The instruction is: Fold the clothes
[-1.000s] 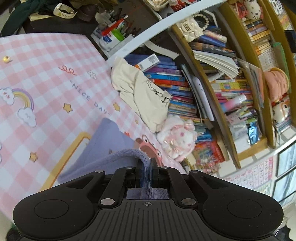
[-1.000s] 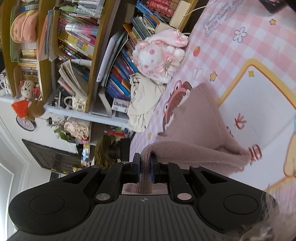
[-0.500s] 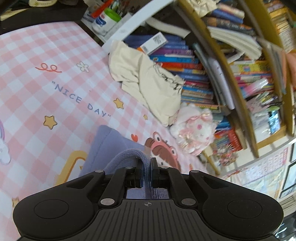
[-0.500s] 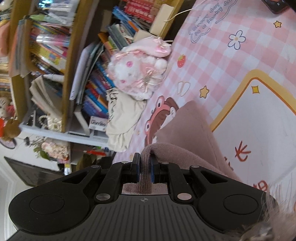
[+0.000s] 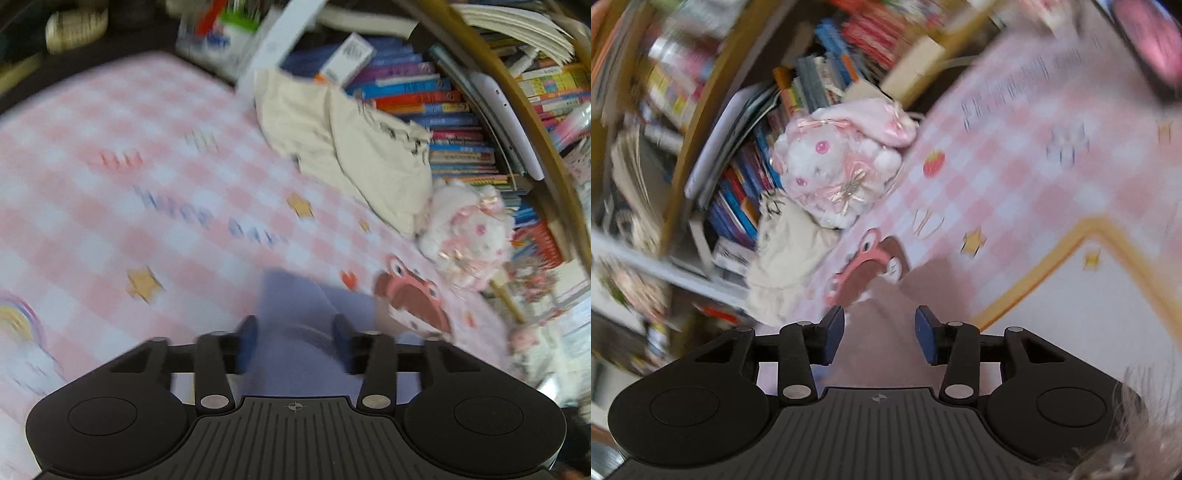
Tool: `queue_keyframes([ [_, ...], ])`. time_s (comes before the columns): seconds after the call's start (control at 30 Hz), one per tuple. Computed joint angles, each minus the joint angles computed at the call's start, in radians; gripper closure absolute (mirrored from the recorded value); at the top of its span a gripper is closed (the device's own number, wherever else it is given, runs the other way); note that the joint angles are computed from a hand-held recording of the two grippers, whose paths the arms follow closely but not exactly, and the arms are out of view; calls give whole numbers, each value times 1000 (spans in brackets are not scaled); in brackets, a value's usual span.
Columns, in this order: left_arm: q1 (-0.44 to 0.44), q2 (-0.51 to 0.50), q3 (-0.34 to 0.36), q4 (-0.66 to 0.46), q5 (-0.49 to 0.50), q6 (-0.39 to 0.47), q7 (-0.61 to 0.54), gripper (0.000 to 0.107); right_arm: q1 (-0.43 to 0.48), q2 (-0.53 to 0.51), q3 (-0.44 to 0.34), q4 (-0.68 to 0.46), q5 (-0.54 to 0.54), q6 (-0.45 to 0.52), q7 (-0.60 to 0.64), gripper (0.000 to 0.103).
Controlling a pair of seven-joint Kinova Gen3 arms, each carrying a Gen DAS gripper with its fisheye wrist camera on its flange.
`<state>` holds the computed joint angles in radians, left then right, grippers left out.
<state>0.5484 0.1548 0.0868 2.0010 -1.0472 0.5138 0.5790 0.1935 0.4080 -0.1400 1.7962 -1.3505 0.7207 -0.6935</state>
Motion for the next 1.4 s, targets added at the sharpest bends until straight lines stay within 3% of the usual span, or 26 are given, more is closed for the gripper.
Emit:
queue_keyframes([
  [0.13, 14, 10, 20, -32, -1, 70, -130, 57, -119, -55, 54, 3, 163, -115, 102, 62],
  [0.2, 14, 29, 43, -55, -22, 101, -211, 57, -144, -70, 24, 13, 237, -194, 139, 62],
  [0.27, -34, 61, 121, -84, -62, 136, -293, 57, -182, -76, 8, 20, 295, -275, 166, 62],
  [0.33, -86, 101, 187, -121, -73, 167, -374, 57, -162, -62, -62, 16, 343, -350, 160, 62],
  [0.4, -82, 138, 179, -158, -60, 180, -455, 60, -172, -35, -86, -12, 411, -392, 113, 62],
  [0.43, -65, 150, 147, -168, -52, 166, -480, 65, -197, -22, -72, -29, 445, -403, 81, 62],
  [0.47, -41, 157, 101, -169, -45, 136, -488, 89, -233, -7, -38, -53, 485, -397, 41, 69],
  [0.5, -23, 151, 58, -161, -29, 95, -480, 103, -251, 5, -18, -76, 526, -375, 0, 83],
  [0.53, -11, 137, 23, -148, -16, 54, -455, 103, -250, 23, -14, -106, 554, -337, -31, 98],
  [0.63, 59, 97, -100, -101, -16, -40, -367, 103, -171, 15, -81, -118, 549, -321, -56, 98],
  [0.7, 51, 108, -103, -98, 7, -36, -385, 103, -164, 22, -88, -118, 561, -335, -100, 98],
  [0.8, -16, 149, -49, -125, 105, -22, -500, 102, -220, 63, -33, -159, 658, -309, -217, 98],
  [0.87, 22, 168, -72, -149, 118, 12, -547, 102, -232, 82, -37, -163, 711, -324, -244, 97],
  [0.97, 58, 165, -108, -146, 120, 14, -569, 96, -184, 85, -103, -148, 725, -358, -245, 97],
  [1.03, 37, 149, -82, -129, 96, 14, -534, 95, -151, 82, -137, -146, 736, -353, -255, 90],
  [1.1, 66, 123, -93, -105, 50, 29, -454, 81, -113, 66, -170, -131, 736, -355, -271, 80],
  [1.13, 107, 110, -126, -90, 28, 34, -414, 76, -100, 52, -182, -113, 735, -367, -276, 71],
  [1.17, 141, 96, -149, -76, 5, 43, -373, 70, -87, 38, -193, -96, 733, -379, -281, 68],
  [1.23, 153, 72, -146, -44, -27, 42, -305, 69, -59, 14, -211, -62, 728, -387, -284, 68],
  [1.4, 67, 28, -77, 42, -1, -56, -207, 69, 3, -2, -225, -13, 669, -330, -279, 68],
])
